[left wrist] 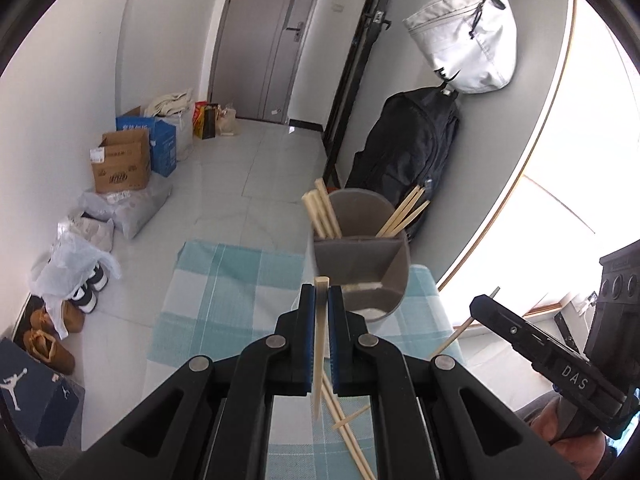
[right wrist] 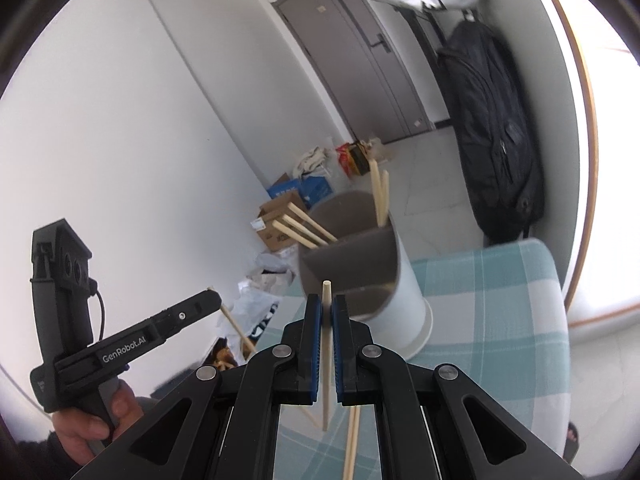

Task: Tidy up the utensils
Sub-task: 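Carry both held chopsticks up over the utensil holder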

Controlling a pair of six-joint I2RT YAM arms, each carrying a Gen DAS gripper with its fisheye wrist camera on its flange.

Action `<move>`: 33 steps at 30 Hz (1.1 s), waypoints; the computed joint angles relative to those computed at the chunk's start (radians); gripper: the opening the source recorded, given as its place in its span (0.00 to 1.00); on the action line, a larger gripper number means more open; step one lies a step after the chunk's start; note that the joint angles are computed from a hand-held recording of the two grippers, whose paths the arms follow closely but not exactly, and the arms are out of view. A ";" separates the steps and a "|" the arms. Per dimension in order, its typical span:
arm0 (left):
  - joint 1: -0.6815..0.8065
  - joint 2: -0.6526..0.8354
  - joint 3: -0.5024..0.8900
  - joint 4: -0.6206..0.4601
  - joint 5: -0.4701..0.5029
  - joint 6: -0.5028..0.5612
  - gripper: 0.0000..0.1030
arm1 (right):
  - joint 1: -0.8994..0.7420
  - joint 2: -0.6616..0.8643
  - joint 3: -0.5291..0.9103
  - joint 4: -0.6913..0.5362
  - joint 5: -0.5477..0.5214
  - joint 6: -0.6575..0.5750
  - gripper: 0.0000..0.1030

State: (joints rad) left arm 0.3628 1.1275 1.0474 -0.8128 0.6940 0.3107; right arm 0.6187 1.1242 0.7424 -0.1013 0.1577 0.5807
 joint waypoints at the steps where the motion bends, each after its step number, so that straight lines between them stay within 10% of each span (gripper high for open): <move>1: -0.007 0.002 0.016 -0.006 -0.005 -0.005 0.02 | 0.000 -0.002 0.012 -0.015 -0.001 -0.007 0.04; 33: -0.129 0.248 0.562 -0.113 -0.031 -0.184 0.02 | -0.180 0.273 0.695 -0.360 -0.077 -0.233 0.04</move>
State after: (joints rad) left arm 0.2337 1.3752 1.6099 -0.9254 0.6634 0.1267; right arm 0.4387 1.3969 1.4375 -0.4618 0.0810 0.3481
